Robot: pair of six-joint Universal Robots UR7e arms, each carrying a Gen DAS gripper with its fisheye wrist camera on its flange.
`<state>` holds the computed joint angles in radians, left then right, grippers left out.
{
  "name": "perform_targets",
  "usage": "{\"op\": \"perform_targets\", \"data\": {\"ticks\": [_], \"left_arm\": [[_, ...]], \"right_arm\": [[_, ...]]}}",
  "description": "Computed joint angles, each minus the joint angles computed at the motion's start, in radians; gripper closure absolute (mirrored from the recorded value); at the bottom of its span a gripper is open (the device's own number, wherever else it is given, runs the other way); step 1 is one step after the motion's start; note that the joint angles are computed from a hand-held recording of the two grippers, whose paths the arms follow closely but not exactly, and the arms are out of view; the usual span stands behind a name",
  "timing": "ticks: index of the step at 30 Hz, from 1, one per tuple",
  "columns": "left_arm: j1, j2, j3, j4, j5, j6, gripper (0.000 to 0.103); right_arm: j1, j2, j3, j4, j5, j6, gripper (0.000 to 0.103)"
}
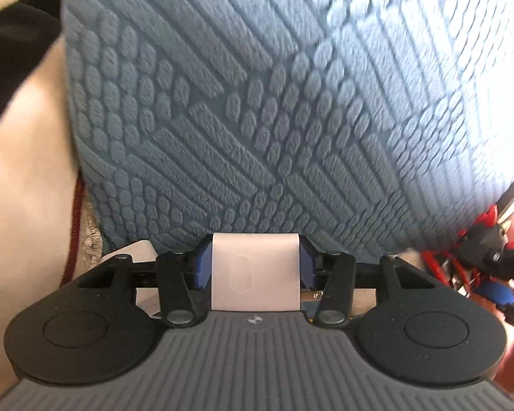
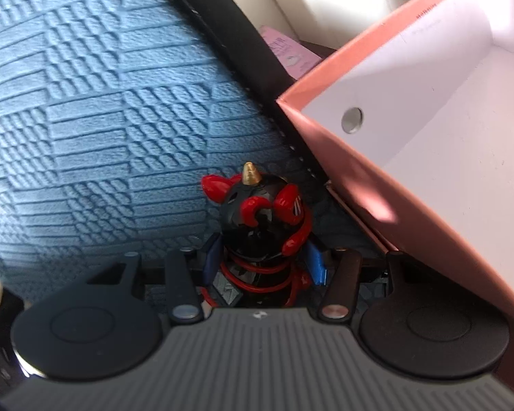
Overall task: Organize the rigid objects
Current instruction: 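Grasp the white charger with the left tool while the right tool grasps the red toy figure, then lift and carry the charger and toy figure toward the pink box with both tools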
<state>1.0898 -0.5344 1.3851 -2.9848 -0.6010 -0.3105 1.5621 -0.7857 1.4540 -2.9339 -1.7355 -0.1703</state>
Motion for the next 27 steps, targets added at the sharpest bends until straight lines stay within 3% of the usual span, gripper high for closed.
{"op": "perform_targets", "data": {"ticks": [13,21,27], "left_arm": [[-0.087,-0.059,0.103,-0.034,0.025,-0.133,0.047],[-0.177,-0.145,0.248,-0.015,0.058,-0.241,0.047],[-0.241,-0.241,0.390,0.030,0.062,-0.361,0.047]], "right_arm": [[0.016,-0.185,0.154,0.027,0.074,-0.213,0.049],[0.005,-0.287,0.247,0.054,0.099,-0.360,0.049],[0.026,-0.235,0.263,0.000,0.081,-0.455,0.049]]}}
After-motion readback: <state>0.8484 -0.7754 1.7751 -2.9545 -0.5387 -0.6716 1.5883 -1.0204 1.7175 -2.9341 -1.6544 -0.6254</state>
